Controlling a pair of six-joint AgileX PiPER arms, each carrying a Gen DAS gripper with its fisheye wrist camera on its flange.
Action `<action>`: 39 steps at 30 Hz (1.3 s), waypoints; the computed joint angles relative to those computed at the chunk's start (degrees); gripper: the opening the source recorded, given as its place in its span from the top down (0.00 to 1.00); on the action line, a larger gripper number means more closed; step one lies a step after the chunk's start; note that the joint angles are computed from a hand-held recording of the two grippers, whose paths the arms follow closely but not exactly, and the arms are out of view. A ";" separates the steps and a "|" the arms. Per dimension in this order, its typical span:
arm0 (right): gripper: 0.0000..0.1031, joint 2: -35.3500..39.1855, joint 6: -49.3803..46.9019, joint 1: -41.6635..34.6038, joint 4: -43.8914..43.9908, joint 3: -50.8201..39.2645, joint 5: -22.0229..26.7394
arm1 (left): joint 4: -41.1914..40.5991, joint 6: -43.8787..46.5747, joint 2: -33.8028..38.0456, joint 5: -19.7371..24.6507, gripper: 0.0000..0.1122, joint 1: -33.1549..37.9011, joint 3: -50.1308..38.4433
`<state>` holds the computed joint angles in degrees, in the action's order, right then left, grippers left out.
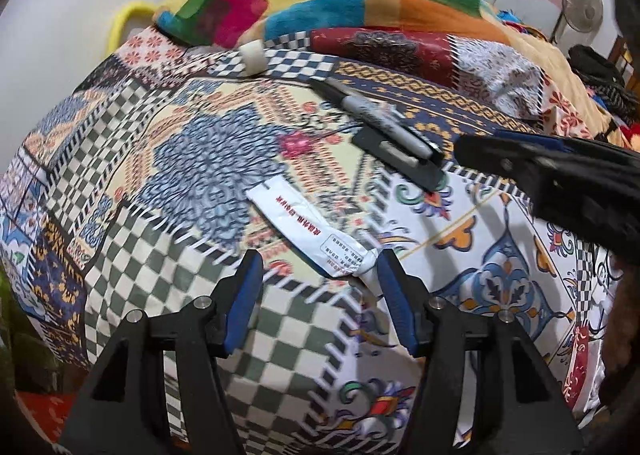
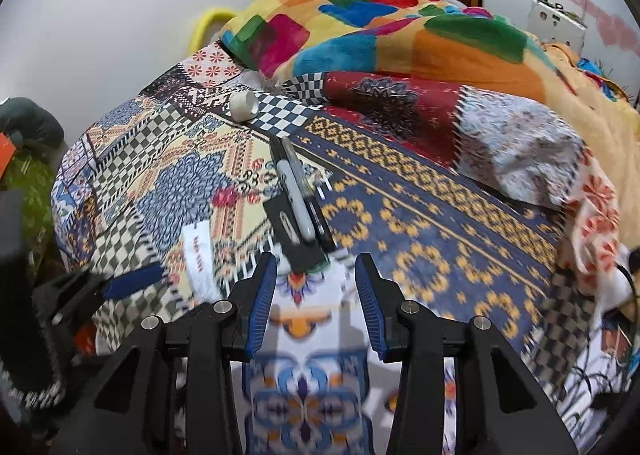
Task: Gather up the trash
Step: 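Grasp the white tube with the left tool while the right tool reaches for the pens, then grasp the silver pen with the right tool and lift it off the quilt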
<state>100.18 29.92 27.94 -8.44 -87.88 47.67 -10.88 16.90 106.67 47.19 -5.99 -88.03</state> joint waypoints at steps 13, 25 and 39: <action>0.82 11.03 -6.12 -2.30 3.00 -12.45 5.51 | -11.26 5.89 5.86 9.43 0.70 7.40 -7.73; 0.88 10.82 -6.16 -1.48 2.64 -11.43 4.80 | -11.59 9.58 5.39 9.23 0.84 7.05 -7.01; 0.92 1.13 -9.78 -3.87 9.09 -0.05 4.89 | -15.37 15.01 -1.27 8.01 0.84 7.69 -2.39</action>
